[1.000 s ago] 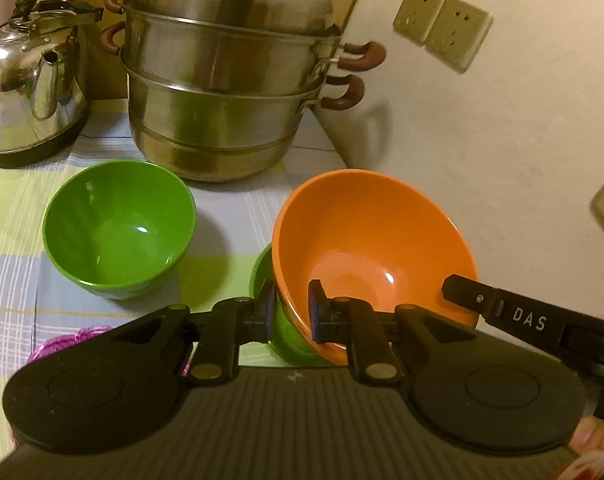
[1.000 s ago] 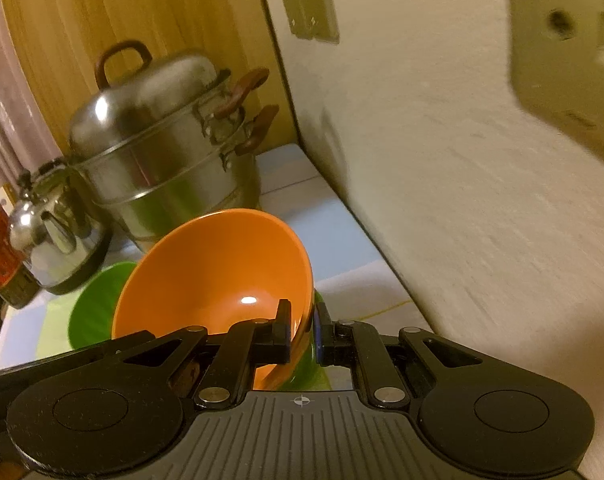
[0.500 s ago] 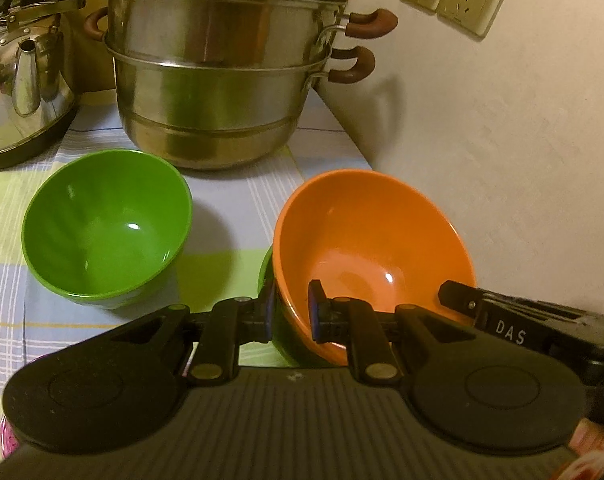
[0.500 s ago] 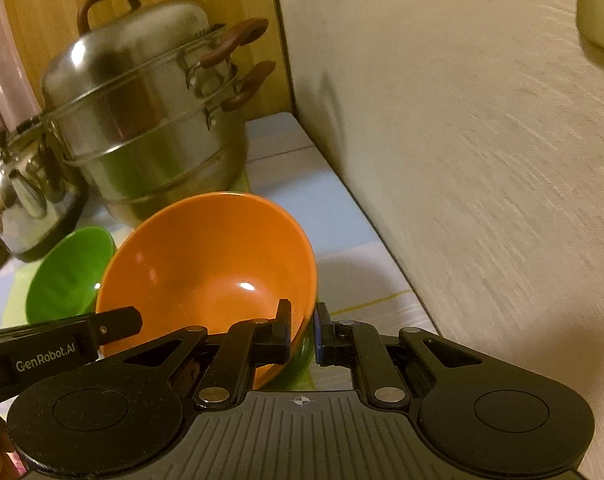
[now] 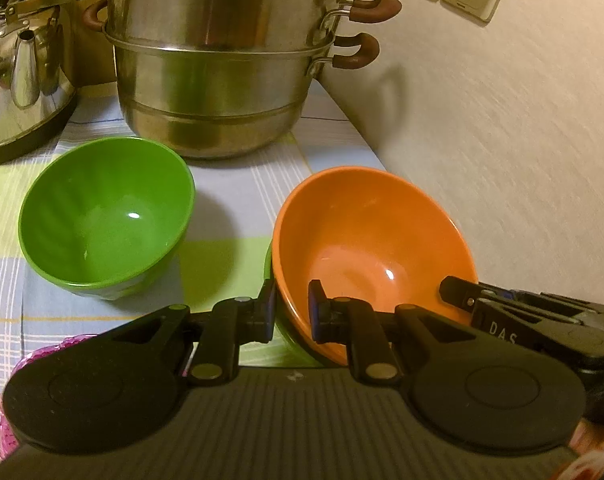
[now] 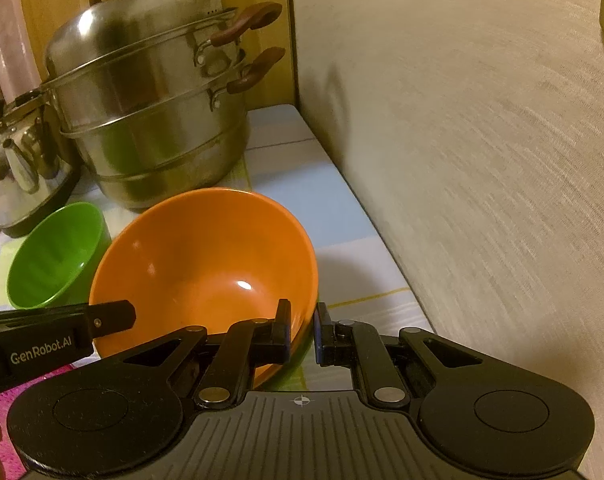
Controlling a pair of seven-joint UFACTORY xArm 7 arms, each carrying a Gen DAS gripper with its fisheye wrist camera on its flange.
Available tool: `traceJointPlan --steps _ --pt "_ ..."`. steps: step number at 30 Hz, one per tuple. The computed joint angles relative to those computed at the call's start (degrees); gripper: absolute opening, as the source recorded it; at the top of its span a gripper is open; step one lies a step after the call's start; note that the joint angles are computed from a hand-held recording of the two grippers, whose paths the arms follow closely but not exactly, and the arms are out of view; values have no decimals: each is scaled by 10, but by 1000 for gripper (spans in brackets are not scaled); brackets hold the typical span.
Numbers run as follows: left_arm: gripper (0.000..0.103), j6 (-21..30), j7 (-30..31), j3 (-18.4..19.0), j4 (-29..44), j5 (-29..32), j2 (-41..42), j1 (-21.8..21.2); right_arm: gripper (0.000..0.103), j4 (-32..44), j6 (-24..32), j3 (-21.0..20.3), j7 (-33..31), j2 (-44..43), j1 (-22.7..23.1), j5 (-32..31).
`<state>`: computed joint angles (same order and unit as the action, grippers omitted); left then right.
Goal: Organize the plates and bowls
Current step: 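Lift the orange bowl with both grippers and carry it over a green bowl, then lower the orange bowl into the green bowl and open both grippers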
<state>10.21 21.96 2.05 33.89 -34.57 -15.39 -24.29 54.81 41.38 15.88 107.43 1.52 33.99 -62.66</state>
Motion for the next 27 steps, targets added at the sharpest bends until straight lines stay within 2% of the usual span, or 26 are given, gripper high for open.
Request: traceJointPlan --steps 11,13,20,27 --pt "18 -14 -16 -5 -6 28 0 4 13 -5 0 -1 6 1 2 -18" --pt "18 -23 -14 1 -13 23 -7 -1 15 -13 -8 -1 25 -7 1 -28" --pt "18 -19 -24 27 -33 21 -52 -17 18 -29 5 17 59 -38 0 -40" --pt "18 9 -53 31 -74 55 -131 0 20 -35 21 45 66 -71 3 -8"
